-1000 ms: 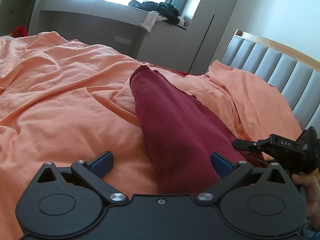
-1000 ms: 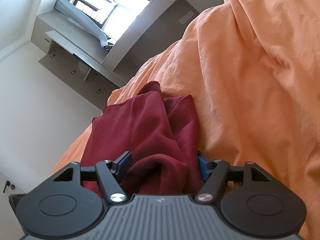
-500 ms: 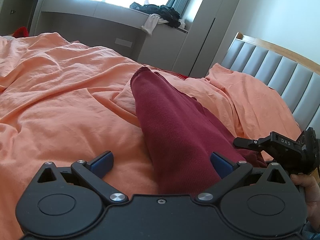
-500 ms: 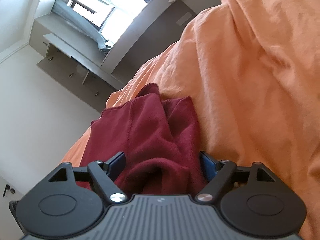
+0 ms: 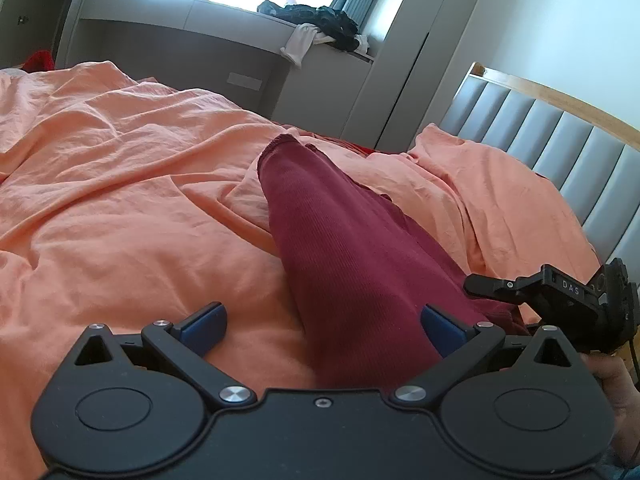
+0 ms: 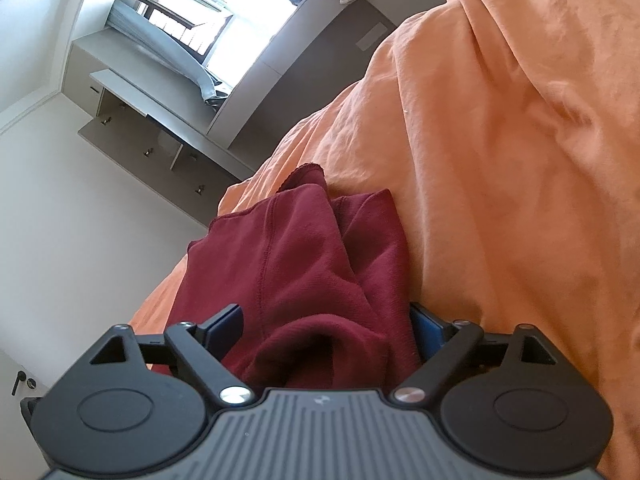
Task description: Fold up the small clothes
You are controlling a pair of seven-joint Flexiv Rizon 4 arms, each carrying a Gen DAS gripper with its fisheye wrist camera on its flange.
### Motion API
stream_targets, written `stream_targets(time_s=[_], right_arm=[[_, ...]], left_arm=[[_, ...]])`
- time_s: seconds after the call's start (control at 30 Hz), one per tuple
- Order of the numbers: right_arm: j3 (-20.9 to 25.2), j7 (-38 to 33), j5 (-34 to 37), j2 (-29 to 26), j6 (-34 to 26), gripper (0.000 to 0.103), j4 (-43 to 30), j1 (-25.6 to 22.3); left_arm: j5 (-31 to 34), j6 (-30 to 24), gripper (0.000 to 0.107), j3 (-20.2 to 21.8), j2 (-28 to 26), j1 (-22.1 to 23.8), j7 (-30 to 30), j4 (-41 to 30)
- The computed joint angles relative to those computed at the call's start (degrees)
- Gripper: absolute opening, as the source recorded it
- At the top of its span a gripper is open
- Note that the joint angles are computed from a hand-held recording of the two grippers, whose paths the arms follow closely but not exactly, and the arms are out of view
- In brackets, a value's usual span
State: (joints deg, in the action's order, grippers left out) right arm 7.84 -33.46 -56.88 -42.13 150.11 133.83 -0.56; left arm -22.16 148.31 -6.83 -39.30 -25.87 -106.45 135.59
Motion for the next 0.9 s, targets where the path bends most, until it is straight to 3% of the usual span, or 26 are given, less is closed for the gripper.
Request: stream_targets(time_s=[0.9], right_arm=[[1.79,-8.24,8.12,1.5,-2.37,0.097,1.88,3.42]], left_arm=[[-0.14,-0.13,0.103,0.07,0.02,-0.06,0.05,-0.01]])
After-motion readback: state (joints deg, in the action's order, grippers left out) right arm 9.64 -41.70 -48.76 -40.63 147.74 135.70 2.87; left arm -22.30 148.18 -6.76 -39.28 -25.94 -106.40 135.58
